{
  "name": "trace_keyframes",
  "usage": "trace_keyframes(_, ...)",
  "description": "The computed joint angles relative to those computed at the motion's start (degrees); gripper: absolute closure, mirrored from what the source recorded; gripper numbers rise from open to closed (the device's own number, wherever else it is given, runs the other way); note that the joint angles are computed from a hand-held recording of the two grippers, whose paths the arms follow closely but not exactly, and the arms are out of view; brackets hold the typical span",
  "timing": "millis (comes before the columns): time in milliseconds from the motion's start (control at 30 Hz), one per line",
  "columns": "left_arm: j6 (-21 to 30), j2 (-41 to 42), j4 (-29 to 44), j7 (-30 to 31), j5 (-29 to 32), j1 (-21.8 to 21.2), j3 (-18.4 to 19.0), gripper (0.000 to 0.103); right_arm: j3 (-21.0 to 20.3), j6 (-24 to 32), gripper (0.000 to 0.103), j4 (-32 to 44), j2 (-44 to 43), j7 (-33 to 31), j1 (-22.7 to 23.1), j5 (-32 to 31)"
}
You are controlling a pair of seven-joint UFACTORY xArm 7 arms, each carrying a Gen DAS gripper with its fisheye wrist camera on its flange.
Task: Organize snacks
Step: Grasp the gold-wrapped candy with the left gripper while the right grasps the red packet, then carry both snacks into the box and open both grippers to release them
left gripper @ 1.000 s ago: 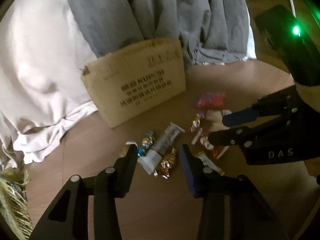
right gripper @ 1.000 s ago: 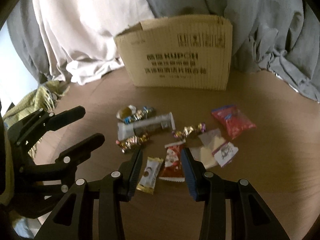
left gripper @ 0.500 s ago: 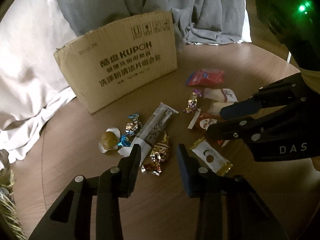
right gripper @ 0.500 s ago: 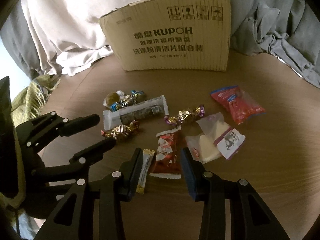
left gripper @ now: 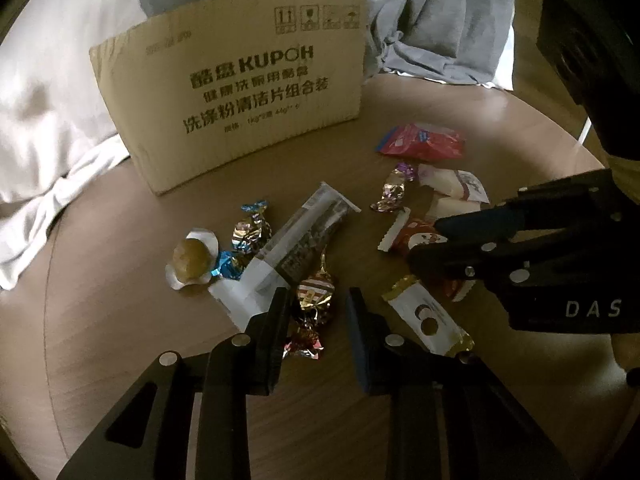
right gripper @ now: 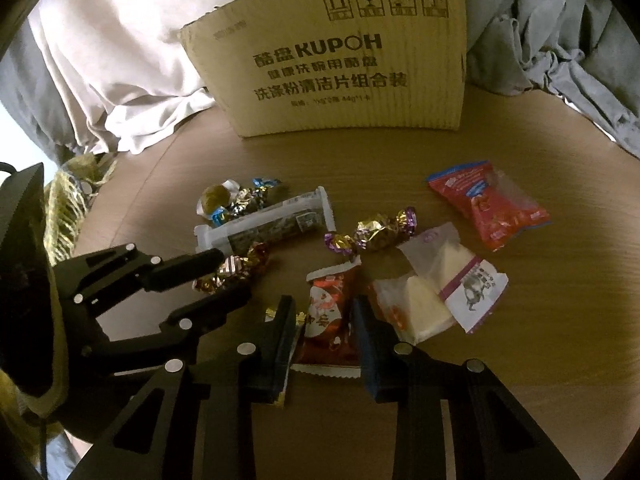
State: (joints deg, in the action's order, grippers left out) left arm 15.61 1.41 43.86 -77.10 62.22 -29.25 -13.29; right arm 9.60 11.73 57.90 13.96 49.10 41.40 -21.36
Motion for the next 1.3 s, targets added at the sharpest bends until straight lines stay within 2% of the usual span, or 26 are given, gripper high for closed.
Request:
trace_keyframes(67,-0.7,0.2,0.0,-1.0,0.0,0.2,0.2,0.077,0.3,0.1,0.073,0.4,0.6,-0.5,-0.3,0.7)
trace_keyframes(100,-1.1,0.2,-0.1,-1.1,-0.3,0.3,0.3,0.079,0.2,0.2,0.079,0.6,0.8,-0.7,-0.3,0.8)
trace_keyframes(233,-1.3,-0.4,-0.5,-2.0,-1.0,0.4,0.4,0.080,-0.7,0.5,0.079,0.7,0.8,-0.3,0.6,-0.3)
trace_keyframes(433,-1.2,-2.8,-1.8,-2.9,-3.7,0.8,-0.8,0.080,0.2,-0.3,0.079,-0.3,-0.1,-0.9,-0.2,0.9)
trace_keyframes(633,0.6,-6.3,-2.3,-4.7,-4.5,2.0,-3.5,0.080,0.2,-1.3,0.079,-2.2,-2.8,0.1,-0.1,-0.3)
trace_keyframes(733,2.3,-8.6,-2.4,-7.4,-2.9,2.7,-5.2,0.080,-0.2,-1.6,0.079,-2.8,-4.4,2.2,0.2,-2.8)
trace_keyframes(967,5.4,-14.0,-2.9,-9.0,-3.0,4.4,-8.5,0.080,0.5,-2.0,0.079,-4.1,-8.4,8.8,-0.7,-10.1)
trace_keyframes(1300,8.3,-19.8,-1.0,-10.1,-2.8,8.3,-13.1,0.080,3.9,-3.1,0.079,-3.6,-13.3,19.8,-5.4,-23.1)
